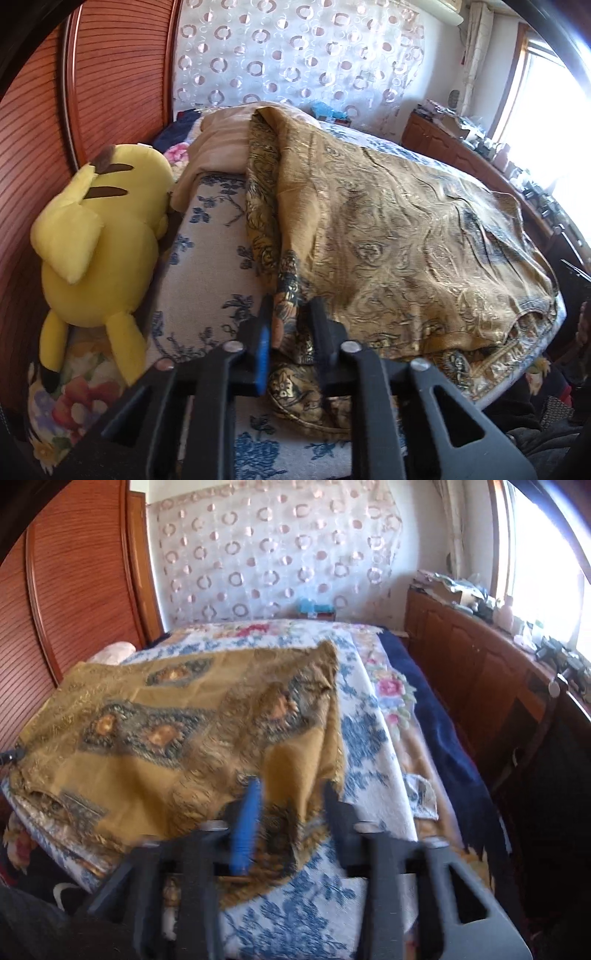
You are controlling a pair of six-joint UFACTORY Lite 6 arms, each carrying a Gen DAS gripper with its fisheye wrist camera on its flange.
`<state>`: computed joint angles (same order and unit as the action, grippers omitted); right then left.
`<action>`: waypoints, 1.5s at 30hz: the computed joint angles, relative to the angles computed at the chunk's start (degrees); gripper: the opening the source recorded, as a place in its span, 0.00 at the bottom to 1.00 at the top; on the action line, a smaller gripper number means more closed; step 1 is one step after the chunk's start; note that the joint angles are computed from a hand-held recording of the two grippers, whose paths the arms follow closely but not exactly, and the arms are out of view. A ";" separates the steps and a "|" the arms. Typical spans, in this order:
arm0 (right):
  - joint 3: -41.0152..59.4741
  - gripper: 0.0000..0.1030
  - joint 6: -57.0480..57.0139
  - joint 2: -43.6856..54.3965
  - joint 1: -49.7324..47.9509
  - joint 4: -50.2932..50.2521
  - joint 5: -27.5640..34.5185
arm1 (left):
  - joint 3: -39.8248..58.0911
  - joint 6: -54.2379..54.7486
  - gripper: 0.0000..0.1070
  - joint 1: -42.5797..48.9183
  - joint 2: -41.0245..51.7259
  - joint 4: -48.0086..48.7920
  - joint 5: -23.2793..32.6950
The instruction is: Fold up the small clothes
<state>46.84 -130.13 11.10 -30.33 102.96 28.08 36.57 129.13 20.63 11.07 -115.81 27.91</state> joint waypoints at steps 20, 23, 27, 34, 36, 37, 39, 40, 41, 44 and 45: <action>-0.91 0.62 -3.60 4.45 6.15 4.84 -1.37 | 12.40 -18.49 0.04 -21.00 -9.43 6.85 1.73; -1.62 0.62 -3.11 3.93 4.46 3.69 -0.08 | 18.73 -21.73 0.04 -26.40 -6.54 8.43 0.11; -1.94 0.62 -1.59 3.41 2.06 1.47 2.06 | 28.93 -26.79 0.04 -33.89 -1.28 11.72 -3.53; -1.71 0.62 -0.22 3.19 -1.11 -0.74 5.49 | 43.11 -40.38 0.04 -42.20 5.34 23.53 -7.92; -1.40 0.62 0.06 3.39 -2.13 -1.52 6.41 | 47.99 -46.80 0.04 -44.64 8.07 29.46 -8.88; -1.06 0.62 0.39 3.56 -2.47 -1.91 6.62 | 50.35 -49.92 0.04 -45.69 9.53 32.50 -9.20; -0.91 0.62 1.01 3.46 -3.40 -2.63 7.22 | 54.80 -56.58 0.04 -48.37 12.30 39.32 -10.36; -0.88 0.62 1.30 3.34 -3.92 -2.95 7.68 | 56.78 -59.89 0.04 -49.51 13.57 42.50 -10.68; -0.98 0.62 1.61 3.06 -4.76 -3.40 8.49 | 58.63 -63.14 0.04 -50.35 14.71 45.65 -10.64; -0.90 0.62 2.48 2.54 -6.62 -4.76 9.94 | 62.37 -69.96 0.04 -52.63 17.57 51.81 -10.80; -0.87 0.62 2.75 2.41 -7.09 -5.19 10.27 | 63.09 -72.29 0.04 -53.50 18.39 54.15 -10.95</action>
